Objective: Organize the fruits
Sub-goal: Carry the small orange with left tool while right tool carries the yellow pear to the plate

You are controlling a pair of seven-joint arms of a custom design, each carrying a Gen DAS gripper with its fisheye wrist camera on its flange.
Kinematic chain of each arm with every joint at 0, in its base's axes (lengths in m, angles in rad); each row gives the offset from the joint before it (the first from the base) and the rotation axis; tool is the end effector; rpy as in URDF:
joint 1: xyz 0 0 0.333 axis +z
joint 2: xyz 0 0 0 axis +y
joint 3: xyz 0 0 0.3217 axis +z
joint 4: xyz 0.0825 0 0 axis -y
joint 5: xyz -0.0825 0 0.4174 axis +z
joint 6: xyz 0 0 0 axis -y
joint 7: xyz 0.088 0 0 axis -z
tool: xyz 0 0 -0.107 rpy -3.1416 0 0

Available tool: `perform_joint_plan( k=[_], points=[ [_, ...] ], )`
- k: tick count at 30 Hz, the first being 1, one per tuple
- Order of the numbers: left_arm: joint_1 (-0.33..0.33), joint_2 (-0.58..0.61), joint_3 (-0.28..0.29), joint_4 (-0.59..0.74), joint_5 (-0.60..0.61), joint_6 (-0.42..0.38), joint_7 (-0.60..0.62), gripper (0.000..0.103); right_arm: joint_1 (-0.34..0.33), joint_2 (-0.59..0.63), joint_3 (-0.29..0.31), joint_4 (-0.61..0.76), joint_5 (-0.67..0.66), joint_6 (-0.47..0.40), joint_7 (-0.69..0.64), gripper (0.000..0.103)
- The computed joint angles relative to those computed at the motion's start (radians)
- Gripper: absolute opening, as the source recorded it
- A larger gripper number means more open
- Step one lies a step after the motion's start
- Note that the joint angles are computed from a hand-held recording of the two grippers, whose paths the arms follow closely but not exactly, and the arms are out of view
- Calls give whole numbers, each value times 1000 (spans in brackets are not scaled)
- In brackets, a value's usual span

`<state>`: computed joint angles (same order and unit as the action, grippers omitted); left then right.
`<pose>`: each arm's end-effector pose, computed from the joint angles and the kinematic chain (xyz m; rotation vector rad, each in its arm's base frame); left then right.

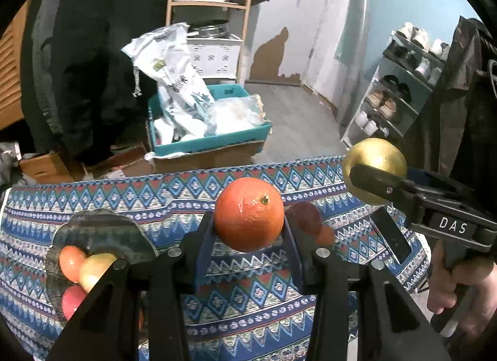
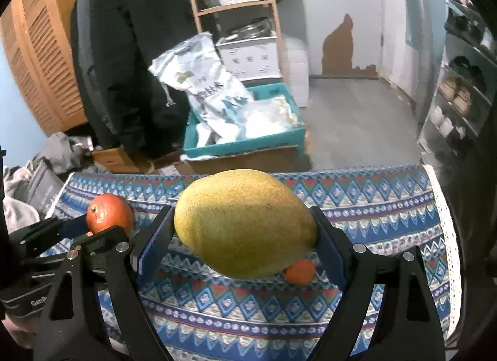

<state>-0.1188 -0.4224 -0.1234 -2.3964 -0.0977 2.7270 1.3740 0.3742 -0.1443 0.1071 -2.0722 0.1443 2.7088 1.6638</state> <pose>0.4826 -0.1214 0.5528 -1.8678 1.8319 -0.8844 0.5267 0.2729 0.5798 -1.9125 1.4291 -0.3654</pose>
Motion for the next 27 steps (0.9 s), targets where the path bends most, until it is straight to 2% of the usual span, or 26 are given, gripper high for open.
perform_joint_plan(
  k=[15, 27],
  points=[
    [56, -98, 53, -83, -12, 10, 0, 43, 58, 102, 41, 133, 12, -17, -30, 85],
    [127, -149, 90, -147, -9, 2, 2, 43, 105, 221, 72, 260, 18, -60, -46, 85]
  ],
)
